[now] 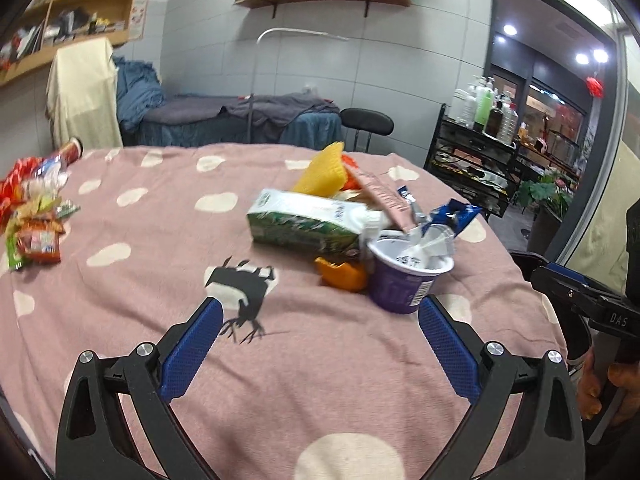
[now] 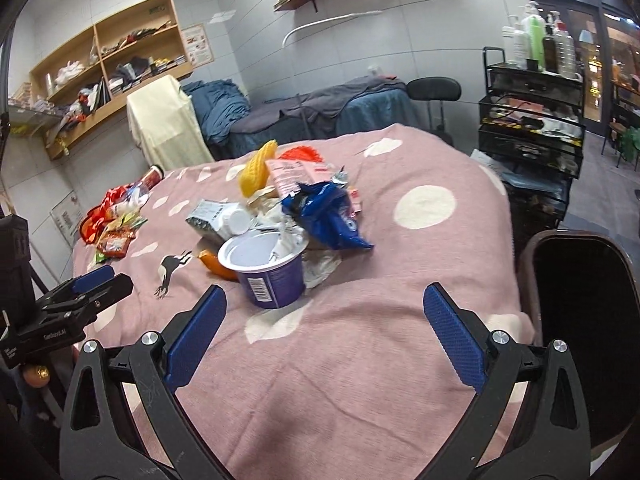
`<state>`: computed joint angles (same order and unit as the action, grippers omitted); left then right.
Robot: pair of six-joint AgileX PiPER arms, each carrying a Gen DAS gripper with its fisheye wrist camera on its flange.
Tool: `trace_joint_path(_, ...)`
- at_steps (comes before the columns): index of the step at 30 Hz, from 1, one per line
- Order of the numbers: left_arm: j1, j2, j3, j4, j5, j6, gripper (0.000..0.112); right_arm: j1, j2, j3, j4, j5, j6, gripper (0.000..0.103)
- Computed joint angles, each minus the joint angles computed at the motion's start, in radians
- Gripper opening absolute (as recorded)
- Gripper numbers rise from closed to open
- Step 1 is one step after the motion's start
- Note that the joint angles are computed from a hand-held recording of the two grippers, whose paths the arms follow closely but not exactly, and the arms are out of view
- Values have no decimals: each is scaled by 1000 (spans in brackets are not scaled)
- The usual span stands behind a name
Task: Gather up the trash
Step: 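Return both grippers to the trash pile on the bedspread, then grasp the blue snack wrapper with the right gripper while the left gripper grasps a clear wrapper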
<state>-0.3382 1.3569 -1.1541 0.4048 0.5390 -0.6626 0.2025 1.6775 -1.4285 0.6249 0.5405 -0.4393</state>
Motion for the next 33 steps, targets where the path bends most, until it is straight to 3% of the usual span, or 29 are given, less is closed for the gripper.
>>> trace_joint_path(6, 140, 43, -37, -332, -3, 296, 83, 18, 104, -147, -41, 100, 36, 97)
trace_joint_path(10, 152, 98, -97, -326, 12, 331, 80, 27, 183, -275, -58, 187, 75, 97)
trace_joint_path(16, 192, 182, -208, -413, 50, 466, 79, 62, 240, -387, -164, 174, 152, 97)
trace_joint_path(19, 186, 213, -253, -421, 58, 482, 79, 52, 319, -515, -163, 233, 198, 94)
trace_joint_path(25, 183, 277, -332, -422, 85, 495, 80, 50, 513, -848, -225, 370, 322, 74)
trace_joint_path(27, 186, 293, -355, -425, 102, 507, 80, 45, 584, -972, -229, 439, 352, 52)
trace_joint_path(28, 187, 301, -364, -427, 108, 510, 80, 38, 621, -1038, -218, 479, 361, 33)
trace_joint_path(31, 192, 306, -369, -463, 117, 538, 80, 16, 629, -1040, -164, 480, 351, 23)
trace_joint_path(33, 185, 306, -366, -483, 122, 551, 80, 6, 578, -939, -122, 420, 310, 20)
